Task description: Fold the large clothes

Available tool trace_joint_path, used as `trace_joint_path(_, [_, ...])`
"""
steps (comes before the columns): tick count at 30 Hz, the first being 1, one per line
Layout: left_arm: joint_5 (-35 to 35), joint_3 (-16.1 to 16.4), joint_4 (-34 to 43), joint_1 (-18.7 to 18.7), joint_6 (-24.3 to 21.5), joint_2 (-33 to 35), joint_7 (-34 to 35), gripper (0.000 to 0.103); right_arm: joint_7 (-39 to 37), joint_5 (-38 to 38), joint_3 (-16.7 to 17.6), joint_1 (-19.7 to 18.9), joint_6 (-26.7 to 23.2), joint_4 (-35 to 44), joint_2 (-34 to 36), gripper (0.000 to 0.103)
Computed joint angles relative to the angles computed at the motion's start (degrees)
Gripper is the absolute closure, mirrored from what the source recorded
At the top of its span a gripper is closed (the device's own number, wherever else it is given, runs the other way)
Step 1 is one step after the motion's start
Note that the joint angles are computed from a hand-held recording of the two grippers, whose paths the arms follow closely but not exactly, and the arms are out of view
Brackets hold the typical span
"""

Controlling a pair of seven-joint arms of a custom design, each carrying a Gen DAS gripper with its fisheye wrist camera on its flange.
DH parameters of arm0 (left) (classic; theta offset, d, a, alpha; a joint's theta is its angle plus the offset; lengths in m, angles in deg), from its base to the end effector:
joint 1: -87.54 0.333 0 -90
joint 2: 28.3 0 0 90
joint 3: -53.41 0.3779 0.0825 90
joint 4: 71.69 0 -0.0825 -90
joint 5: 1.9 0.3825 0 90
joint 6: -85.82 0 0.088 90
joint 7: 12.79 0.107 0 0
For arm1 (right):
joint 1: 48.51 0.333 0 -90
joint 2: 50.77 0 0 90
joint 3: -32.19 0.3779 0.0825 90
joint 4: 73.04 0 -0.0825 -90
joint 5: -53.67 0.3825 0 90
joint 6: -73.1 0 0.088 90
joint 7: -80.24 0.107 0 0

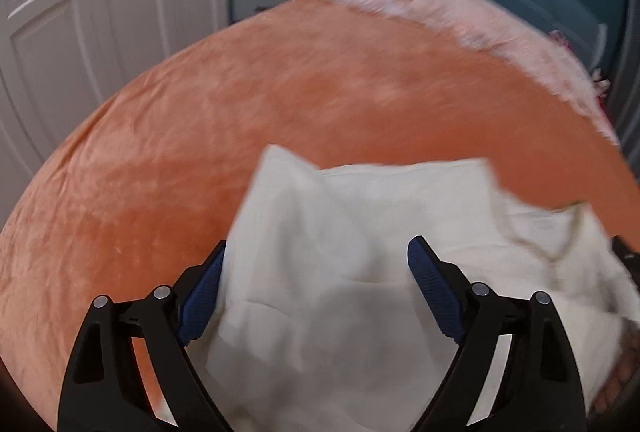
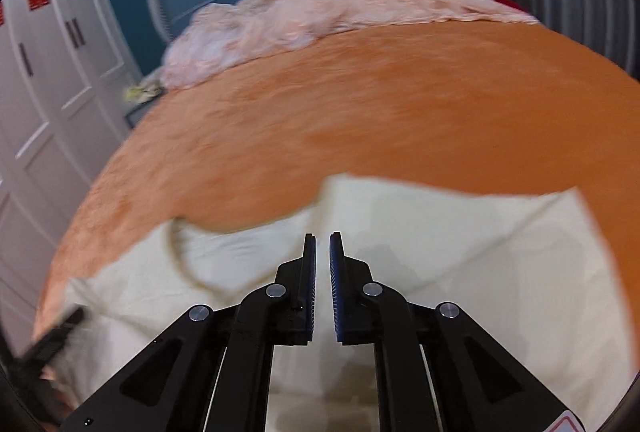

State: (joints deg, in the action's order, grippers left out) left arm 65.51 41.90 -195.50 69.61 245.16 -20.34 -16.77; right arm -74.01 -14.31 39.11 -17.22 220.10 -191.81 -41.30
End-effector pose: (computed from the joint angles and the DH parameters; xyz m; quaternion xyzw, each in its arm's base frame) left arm 0.4896 -0.3193 0.4307 -0.6924 0.6215 -0.2839 0.2316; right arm 0.4697 0.3841 0.4406 -0.4975 0.7726 -0.2392 0.3137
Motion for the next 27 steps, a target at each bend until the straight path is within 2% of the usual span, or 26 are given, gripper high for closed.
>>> trace_joint_path(1, [-1.11, -0.55, 0.69, -0.28, 0.34, -0.03, 0.91, 0.018, -0.77, 1.06, -0.51, -1.07, 1.54, -1.72, -1.04, 0.091])
trace_joint_path(3, [-6.00, -2.00, 3.27, -1.18, 0.47, 1.06, 4.58, 0.018, -4.22, 4.92, -1.00, -3.42, 5.69, -3.94, -1.74, 0.091])
trace_joint_path(5, [-6.30, -2.51, 6.56, -3.65, -2.22, 2.22, 4.52, 0.018, -8.03, 7.82, -1.20, -5.10, 10.22, -5.04, -1.19, 0.091])
trace_joint_path(7, [0.03, -2.41, 9.57, -7.82, -8.87, 2.25, 0.34, 0.020, -10.82, 9.17, -1.25, -5.39, 11.46, -4.94, -0.41, 0.091])
trace_joint_path(8, [3.21, -3.61, 10.88, -8.92, -13.52, 2.29, -1.50, 0.021, -9.99, 7.78, -1.56, -4.93, 11.59, -4.89, -0.26, 0.091])
trace_joint_path(9, [6.31, -2.87, 11.74, -11.75, -17.67, 2.04, -3.50, 0.022, -6.99, 4.54, -2.27, -4.38, 12.07, -5.23, -0.48, 0.091])
trace_joint_path(10, [9.11, -3.08, 12.00, -12.59, -18.63, 1.71, -5.49, 0.022, -5.13, 2.87, -2.51, -4.19, 12.32, -5.87, -0.96, 0.091])
trace_joint_path(11, [10.54, -4.50, 12.54, -11.42, -16.39, 2.00, -6.65, 0.021, -3.46, 1.40, -2.62, -4.14, 12.47, -6.50, -1.33, 0.091])
trace_joint_path(12, [8.53, -3.92, 13.40, -11.30, -12.67, 2.98, -4.40, 0.020, -2.94, 0.91, -2.47, -4.26, 12.81, -6.68, -1.27, 0.091])
trace_joint_path(14, [-1.69, -4.94, 16.18, -9.39, -6.67, 7.20, 6.01, 0.020, -3.31, 1.47, -2.36, -4.96, 14.83, -6.91, -0.83, 0.091])
trace_joint_path(15, [-5.10, -5.04, 17.13, -9.09, -5.18, 9.00, 9.16, 0.021, -3.94, 1.81, -2.31, -5.15, 15.45, -6.54, -0.46, 0.091])
trace_joint_path(19, [-16.21, -6.11, 20.39, -8.64, -4.26, 15.75, 20.11, 0.030, -13.41, 8.55, -1.40, -5.65, 15.24, -5.07, 1.68, 0.091])
trace_joint_path(22, [-16.98, -3.51, 21.74, -11.24, -6.12, 18.93, 21.53, 0.029, -13.55, 8.78, -2.42, -4.42, 14.02, -4.58, 2.54, 0.095])
trace_joint_path(24, [-15.57, -0.86, 21.21, -13.01, -4.20, 19.14, 19.44, 0.028, -11.20, 7.26, -3.12, -3.52, 13.05, -4.53, 2.67, 0.099])
trace_joint_path(25, [-15.20, -0.23, 20.66, -13.74, -4.27, 18.69, 18.89, 0.028, -10.20, 6.80, -3.28, -3.19, 12.20, -4.57, 2.64, 0.103])
trace_joint_path(27, [-14.23, 0.72, 20.90, -14.86, -5.16, 18.93, 18.49, 0.027, -8.86, 6.35, -3.49, -3.40, 12.62, -4.92, 2.54, 0.103])
